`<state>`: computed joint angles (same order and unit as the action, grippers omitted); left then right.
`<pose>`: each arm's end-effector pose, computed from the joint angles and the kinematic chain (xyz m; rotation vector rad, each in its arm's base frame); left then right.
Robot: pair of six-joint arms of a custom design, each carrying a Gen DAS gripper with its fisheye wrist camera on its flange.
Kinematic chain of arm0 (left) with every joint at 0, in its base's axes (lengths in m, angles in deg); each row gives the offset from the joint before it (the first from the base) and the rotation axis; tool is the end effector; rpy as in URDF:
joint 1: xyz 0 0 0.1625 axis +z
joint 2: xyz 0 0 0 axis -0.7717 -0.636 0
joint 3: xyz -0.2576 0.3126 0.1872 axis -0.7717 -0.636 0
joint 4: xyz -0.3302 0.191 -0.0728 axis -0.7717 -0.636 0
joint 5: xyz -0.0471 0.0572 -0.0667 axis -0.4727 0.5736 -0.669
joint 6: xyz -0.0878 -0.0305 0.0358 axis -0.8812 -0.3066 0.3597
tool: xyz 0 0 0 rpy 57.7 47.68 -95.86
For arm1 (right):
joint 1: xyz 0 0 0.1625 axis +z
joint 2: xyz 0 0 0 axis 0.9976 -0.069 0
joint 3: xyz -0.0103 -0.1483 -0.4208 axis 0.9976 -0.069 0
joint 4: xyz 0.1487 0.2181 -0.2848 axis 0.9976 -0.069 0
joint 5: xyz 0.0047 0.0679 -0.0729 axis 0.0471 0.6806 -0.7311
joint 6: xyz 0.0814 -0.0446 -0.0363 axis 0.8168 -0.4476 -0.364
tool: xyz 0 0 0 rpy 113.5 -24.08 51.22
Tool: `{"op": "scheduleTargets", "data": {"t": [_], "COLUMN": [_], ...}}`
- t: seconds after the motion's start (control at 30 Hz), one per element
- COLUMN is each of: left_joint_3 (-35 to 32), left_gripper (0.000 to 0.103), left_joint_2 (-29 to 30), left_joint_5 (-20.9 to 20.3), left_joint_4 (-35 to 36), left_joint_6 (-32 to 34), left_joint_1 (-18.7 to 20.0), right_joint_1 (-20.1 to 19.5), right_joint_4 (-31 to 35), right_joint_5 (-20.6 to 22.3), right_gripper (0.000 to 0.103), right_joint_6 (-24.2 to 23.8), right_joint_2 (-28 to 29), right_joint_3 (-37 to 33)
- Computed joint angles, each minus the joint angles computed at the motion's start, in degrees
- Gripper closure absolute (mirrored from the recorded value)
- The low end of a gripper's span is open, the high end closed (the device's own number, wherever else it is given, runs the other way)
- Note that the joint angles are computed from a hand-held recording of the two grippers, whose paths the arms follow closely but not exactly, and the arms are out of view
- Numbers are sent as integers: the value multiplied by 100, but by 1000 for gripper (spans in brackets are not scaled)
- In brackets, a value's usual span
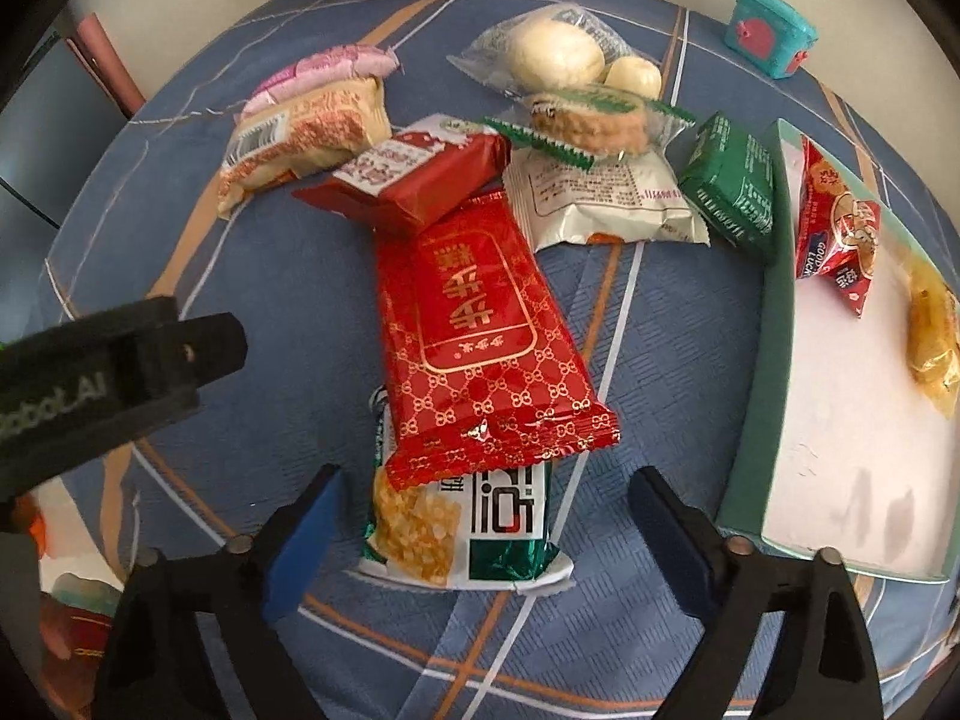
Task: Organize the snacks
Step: 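Grasp the green-white cracker bag with the right tool while the left tool grasps the red pastry pack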
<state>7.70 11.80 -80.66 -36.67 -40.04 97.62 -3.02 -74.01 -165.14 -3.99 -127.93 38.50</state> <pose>-0.4050 -0.7226 -0.0378 0.0697 2.3740 -0.2222 -0.0135 -0.6492 0.2953 -0.0575 -2.2898 0.4262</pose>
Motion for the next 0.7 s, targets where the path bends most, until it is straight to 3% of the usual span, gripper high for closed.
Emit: {"op": "scheduleTargets", "data": {"t": [0.33, 0.7], "left_joint_3": [-30, -672], "left_gripper": [2, 2], "left_joint_2": [168, 626], "left_joint_5": [-33, -81], "left_joint_4": [-110, 135], "left_joint_6": [92, 225], "left_joint_1": [0, -54], "right_joint_1": [-4, -32], "right_joint_4": [-205, -205], "right_joint_5": [-71, -69], "right_gripper": [36, 50], "right_joint_6": [-19, -172], "right_joint_2": [171, 14], "right_joint_3": [-73, 105]}}
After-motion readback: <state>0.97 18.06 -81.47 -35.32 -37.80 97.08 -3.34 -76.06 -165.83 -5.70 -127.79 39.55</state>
